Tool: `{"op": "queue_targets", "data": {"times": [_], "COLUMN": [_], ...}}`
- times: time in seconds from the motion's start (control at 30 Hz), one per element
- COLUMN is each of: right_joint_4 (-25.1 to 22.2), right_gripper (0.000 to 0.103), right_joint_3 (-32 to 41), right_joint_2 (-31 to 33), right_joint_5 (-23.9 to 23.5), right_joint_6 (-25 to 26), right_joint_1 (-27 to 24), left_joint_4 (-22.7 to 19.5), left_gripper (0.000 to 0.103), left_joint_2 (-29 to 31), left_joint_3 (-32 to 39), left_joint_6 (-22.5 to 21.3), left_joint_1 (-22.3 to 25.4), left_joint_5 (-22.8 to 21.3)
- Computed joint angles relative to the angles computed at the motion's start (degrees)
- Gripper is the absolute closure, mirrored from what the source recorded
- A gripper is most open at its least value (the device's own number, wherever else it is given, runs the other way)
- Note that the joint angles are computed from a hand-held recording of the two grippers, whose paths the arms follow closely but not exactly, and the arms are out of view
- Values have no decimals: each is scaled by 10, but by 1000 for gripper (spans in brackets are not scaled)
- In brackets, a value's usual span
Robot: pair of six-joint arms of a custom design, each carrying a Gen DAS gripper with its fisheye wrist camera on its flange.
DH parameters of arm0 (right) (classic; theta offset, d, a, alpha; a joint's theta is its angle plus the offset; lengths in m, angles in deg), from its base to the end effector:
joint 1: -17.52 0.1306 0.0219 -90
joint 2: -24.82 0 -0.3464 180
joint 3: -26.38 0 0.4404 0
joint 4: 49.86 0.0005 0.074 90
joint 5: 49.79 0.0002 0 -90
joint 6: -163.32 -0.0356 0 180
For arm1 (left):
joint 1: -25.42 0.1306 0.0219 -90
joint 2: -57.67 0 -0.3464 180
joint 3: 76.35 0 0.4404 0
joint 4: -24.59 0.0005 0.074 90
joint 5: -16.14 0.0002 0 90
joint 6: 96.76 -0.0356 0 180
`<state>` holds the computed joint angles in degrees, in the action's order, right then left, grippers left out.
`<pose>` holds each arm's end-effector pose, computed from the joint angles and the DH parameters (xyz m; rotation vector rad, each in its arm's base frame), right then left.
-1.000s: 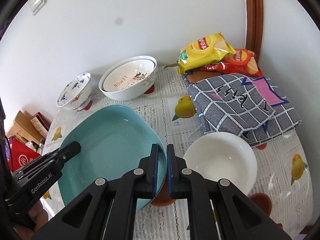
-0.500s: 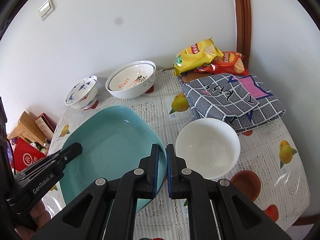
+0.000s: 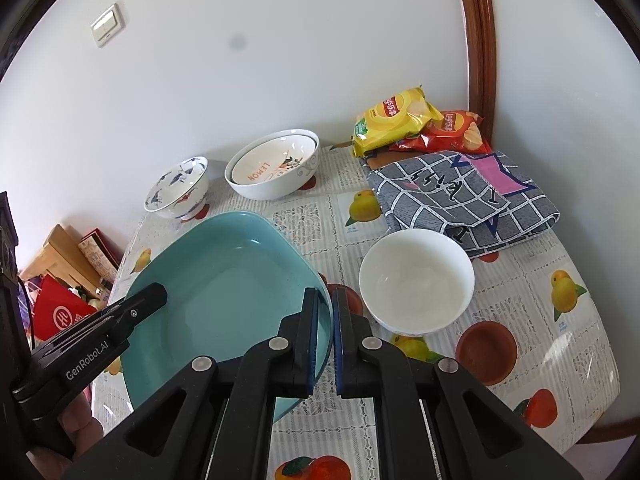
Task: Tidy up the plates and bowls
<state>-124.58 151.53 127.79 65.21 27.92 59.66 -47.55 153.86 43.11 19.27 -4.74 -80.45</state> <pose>0.4345 0.3722 0.5499 0.2459 2.3682 0.1768 0.4649 -0.2660 0.5665 0.0352 2.4395 -0.3071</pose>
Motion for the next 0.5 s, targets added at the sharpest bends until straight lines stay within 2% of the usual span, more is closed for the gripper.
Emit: {"op": "queue_targets", "data": {"times": [0.5], "right_joint_4": [-3], "right_gripper": [96], "right_joint_3": [11], "right_joint_2": [3], "right_joint_5": [13], "right_joint_6": [-11], "right_joint_1": [19], "left_joint_4": [-5], "left_gripper": [92], "left_joint_2": [-23], "left_joint_3": [-12], "left_joint_6": [0], "left_joint_1": [3], "left_joint_5": [-11]}}
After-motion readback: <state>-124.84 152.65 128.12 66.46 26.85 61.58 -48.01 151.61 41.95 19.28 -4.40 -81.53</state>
